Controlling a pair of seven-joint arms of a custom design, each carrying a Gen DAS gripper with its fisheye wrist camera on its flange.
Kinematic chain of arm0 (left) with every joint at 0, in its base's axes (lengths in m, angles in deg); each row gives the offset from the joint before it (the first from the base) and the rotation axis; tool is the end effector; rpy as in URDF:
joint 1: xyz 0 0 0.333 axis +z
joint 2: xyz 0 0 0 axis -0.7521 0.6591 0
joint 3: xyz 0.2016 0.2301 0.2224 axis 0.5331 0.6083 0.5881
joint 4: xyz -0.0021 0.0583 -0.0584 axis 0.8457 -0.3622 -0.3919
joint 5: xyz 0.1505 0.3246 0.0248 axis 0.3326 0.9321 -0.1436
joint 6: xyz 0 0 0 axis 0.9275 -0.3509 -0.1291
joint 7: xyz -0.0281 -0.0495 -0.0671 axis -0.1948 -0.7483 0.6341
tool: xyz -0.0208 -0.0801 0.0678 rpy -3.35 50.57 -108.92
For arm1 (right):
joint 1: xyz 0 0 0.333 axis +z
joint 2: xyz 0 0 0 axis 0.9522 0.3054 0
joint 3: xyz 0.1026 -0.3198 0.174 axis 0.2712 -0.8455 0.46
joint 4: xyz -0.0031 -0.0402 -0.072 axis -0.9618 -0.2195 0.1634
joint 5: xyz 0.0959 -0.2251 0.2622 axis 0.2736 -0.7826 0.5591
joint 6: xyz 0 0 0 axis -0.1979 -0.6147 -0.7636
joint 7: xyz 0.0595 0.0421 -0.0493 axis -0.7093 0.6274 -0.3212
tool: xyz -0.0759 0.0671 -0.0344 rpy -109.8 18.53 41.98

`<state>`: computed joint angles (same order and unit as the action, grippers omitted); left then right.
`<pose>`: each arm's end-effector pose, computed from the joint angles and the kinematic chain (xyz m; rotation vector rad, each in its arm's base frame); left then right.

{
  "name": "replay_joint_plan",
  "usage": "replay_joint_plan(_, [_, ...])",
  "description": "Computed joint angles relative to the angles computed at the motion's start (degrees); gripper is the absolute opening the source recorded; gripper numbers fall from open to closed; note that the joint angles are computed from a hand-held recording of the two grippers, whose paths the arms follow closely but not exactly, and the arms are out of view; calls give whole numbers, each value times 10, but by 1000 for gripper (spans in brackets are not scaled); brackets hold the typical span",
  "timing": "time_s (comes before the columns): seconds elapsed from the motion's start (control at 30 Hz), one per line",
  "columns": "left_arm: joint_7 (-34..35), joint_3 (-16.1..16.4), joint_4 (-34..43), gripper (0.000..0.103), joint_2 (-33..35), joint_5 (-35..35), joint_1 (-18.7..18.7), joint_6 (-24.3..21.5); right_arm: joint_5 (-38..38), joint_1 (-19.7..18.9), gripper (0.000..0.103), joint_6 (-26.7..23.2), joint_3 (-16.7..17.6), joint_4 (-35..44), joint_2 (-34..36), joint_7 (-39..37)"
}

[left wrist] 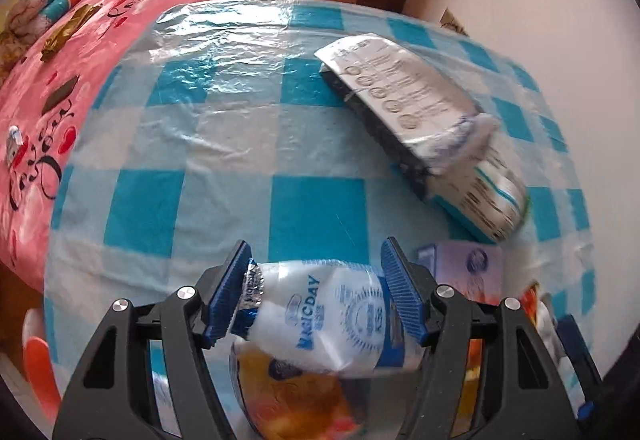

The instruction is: Collect trash

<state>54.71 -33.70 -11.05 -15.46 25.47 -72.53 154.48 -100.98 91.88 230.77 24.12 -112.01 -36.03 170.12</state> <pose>0.7022 -0.3444 0.5498 -1.9883 2.0538 -0.5570 0.5648 0.3826 0.5107 -1.2535 1.4741 0.0488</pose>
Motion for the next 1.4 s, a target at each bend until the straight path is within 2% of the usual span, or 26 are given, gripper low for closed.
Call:
replay_joint_plan(0.2, [-34, -1, -167, 68, -106, 6, 4, 108, 12, 20, 98, -9, -23, -4, -9, -19])
replay_joint_plan(0.4, [-105, 9, -317, 70, -207, 65, 10, 164, 25, 20, 98, -15, -20, 0, -6, -28])
replay_joint_plan(0.57, [-153, -4, -399, 73, -259, 82, 41, 170, 31, 16, 98, -13, -17, -2, -6, -26])
replay_joint_plan(0.7, [-181, -24, -469, 73, -294, 33, 75, 218, 40, 25, 98, -13, -26, -10, -12, -29])
replay_joint_plan(0.77, [-170, -40, -503, 73, -304, -33, 93, 267, 49, 33, 98, -12, -35, -19, -18, -31])
replay_joint_plan(0.83, [-123, -59, -533, 73, -310, -121, 110, 320, 64, 46, 98, -8, -49, -31, -26, -34])
replay_joint_plan(0.97, [-49, -77, -535, 73, -293, -235, 123, 355, 97, 63, 98, 11, -67, -65, -45, -33])
replay_joint_plan(1.03, [-45, -71, -529, 73, -282, -249, 121, 368, 130, 93, 98, 16, -96, -84, -59, -47])
replay_joint_plan(1.17, [-63, -48, -493, 73, -257, -212, 110, 357, 203, 153, 98, 16, -144, -112, -83, -95])
replay_joint_plan(1.27, [-66, -32, -437, 73, -226, -170, 102, 314, 257, 194, 98, -2, -173, -119, -96, -144])
replay_joint_plan(1.33, [-50, -29, -407, 73, -210, -149, 100, 287, 304, 244, 98, -27, -213, -123, -106, -184])
replay_joint_plan(1.4, [-55, -15, -373, 73, -194, -102, 84, 256, 350, 308, 98, -57, -268, -125, -113, -217])
